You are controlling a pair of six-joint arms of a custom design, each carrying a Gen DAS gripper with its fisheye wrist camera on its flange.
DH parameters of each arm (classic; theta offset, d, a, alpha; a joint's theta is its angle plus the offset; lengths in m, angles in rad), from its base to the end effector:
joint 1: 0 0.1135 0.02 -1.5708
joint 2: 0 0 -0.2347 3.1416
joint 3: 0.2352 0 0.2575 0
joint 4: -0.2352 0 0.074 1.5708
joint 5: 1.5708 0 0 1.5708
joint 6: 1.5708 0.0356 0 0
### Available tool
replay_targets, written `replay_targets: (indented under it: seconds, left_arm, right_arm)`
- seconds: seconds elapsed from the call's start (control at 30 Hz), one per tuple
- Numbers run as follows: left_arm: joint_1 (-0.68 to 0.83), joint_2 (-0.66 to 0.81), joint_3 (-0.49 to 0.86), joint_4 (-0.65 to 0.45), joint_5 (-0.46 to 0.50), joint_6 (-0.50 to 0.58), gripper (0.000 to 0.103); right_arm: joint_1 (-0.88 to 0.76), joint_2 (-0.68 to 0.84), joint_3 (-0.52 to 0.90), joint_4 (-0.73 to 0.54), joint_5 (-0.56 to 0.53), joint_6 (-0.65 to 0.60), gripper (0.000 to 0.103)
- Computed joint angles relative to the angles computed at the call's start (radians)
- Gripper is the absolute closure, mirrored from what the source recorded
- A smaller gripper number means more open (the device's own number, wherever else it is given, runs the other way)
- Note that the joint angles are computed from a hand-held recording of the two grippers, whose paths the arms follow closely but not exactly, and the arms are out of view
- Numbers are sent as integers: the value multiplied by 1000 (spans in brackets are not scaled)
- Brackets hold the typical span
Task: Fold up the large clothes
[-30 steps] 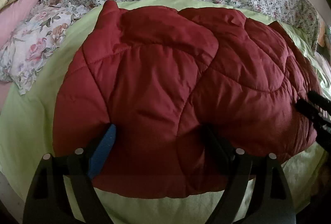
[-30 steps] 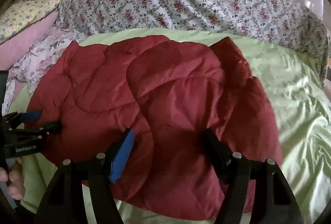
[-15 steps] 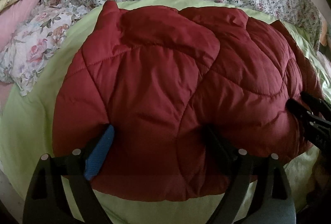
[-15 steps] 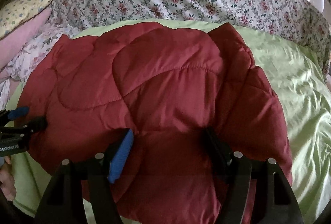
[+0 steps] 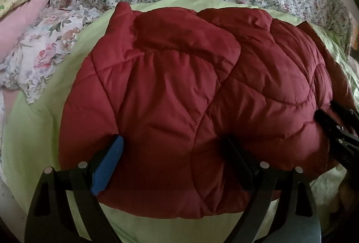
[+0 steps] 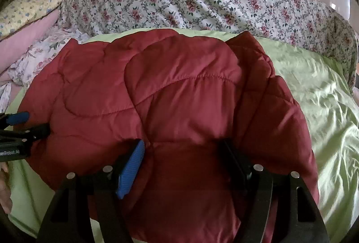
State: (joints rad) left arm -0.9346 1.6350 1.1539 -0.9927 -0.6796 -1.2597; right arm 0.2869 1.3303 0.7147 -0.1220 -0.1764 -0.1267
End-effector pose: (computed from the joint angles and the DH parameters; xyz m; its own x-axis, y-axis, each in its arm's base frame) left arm 0.1931 -0.2237 0.1838 -0.7422 -0.2415 -0.6251 -0.3825 0.9186 0.0993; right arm 0.2705 0.0863 0.1725 -0.5889 -0.3034 -0.7491 -0.4814 0.8762 0.0236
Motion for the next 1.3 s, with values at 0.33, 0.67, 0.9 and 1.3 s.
replay_targets:
  seconds: [0.33, 0.67, 0.9, 1.3]
  left_arm:
    - [40, -115, -40, 30, 12, 41, 11]
    - [225, -104, -26, 107, 54, 186, 11]
    - [255, -29, -6, 133, 37, 197, 7]
    - [46, -78, 27, -106, -34, -51, 7]
  right_arm:
    - [-62, 30, 157, -185, -131, 30, 30]
    - [-71, 288, 418, -256, -108, 1, 27]
    - [-87, 293, 371, -161, -118, 25, 27]
    - [-71, 275, 333, -116, -69, 10, 27]
